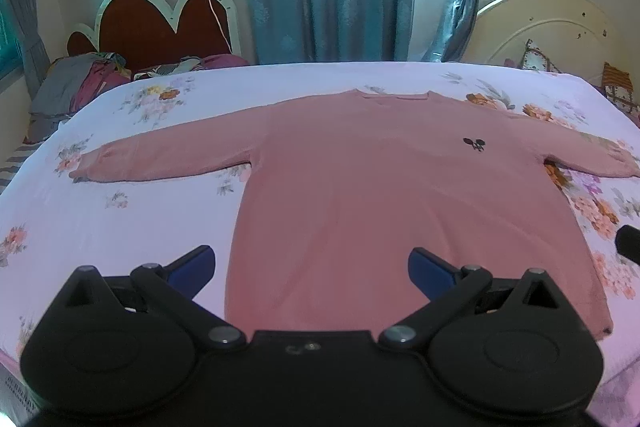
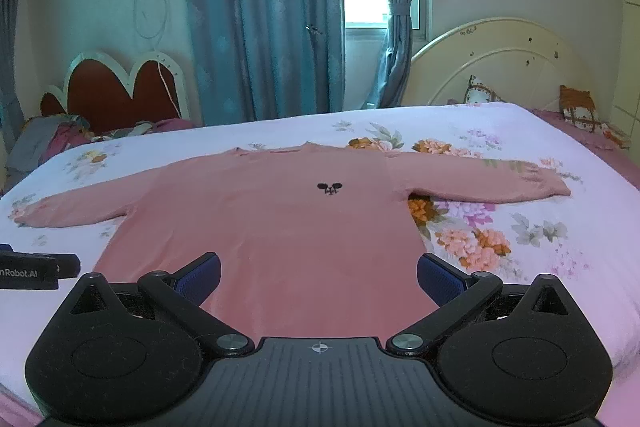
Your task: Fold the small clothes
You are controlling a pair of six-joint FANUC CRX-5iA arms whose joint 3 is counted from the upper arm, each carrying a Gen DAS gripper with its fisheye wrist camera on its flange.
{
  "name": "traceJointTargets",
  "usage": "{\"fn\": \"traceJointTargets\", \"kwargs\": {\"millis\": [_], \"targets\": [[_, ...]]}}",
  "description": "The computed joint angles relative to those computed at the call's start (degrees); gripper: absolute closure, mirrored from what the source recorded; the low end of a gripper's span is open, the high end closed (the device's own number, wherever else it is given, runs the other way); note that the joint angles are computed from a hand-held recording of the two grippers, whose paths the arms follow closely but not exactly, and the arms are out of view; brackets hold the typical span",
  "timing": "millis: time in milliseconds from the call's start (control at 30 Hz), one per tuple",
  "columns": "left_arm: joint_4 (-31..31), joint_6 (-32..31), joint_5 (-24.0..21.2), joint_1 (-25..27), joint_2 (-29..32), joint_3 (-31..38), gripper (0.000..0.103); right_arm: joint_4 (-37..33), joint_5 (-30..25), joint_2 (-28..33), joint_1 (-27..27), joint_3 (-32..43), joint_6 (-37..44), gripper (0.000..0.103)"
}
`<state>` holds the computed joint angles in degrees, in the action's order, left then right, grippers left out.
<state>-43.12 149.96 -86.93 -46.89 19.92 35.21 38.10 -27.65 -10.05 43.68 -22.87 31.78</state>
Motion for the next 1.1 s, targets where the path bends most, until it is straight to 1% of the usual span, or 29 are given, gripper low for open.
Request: {"fn": "traceJointTargets", "kwargs": {"millis": [167, 433, 533, 667, 767, 867, 1100], "targets": [[0.3, -1.6, 1.0, 1.7, 1.2, 1.1, 0.0, -1.9, 1.5, 3.0, -2.3, 2.6, 1.8, 0.0], [1.4, -3.4, 2.9, 4.7, 4.1, 4.0, 0.0, -7.3, 2.6, 8.5, -5.9, 8.4, 7.7, 0.0], [2.0, -4.1, 3.6, 5.9, 5.5, 5.3, 0.0, -10.8, 3.6, 10.7, -7.5, 10.7, 11.5, 0.0], [2.8, -4.2, 4.4, 7.4, 7.4, 7.3, 0.001, -16.8, 3.2, 13.8, -9.5, 14.9, 18.0, 0.0], [3.1, -5.3, 4.1, 8.4, 9.7, 10.2, 0.001, -21.5, 2.8, 16.1, -11.0, 18.3, 22.9, 0.0], [3.6, -6.3, 3.5, 9.5, 12.2, 13.4, 0.001, -22.6, 3.2, 18.4, -12.4, 20.7, 25.1, 0.0], [4.3, -7.7, 2.1, 11.3, 17.9, 20.6, 0.001, -31.1, 1.6, 25.0, -16.5, 29.4, 33.4, 0.0]]}}
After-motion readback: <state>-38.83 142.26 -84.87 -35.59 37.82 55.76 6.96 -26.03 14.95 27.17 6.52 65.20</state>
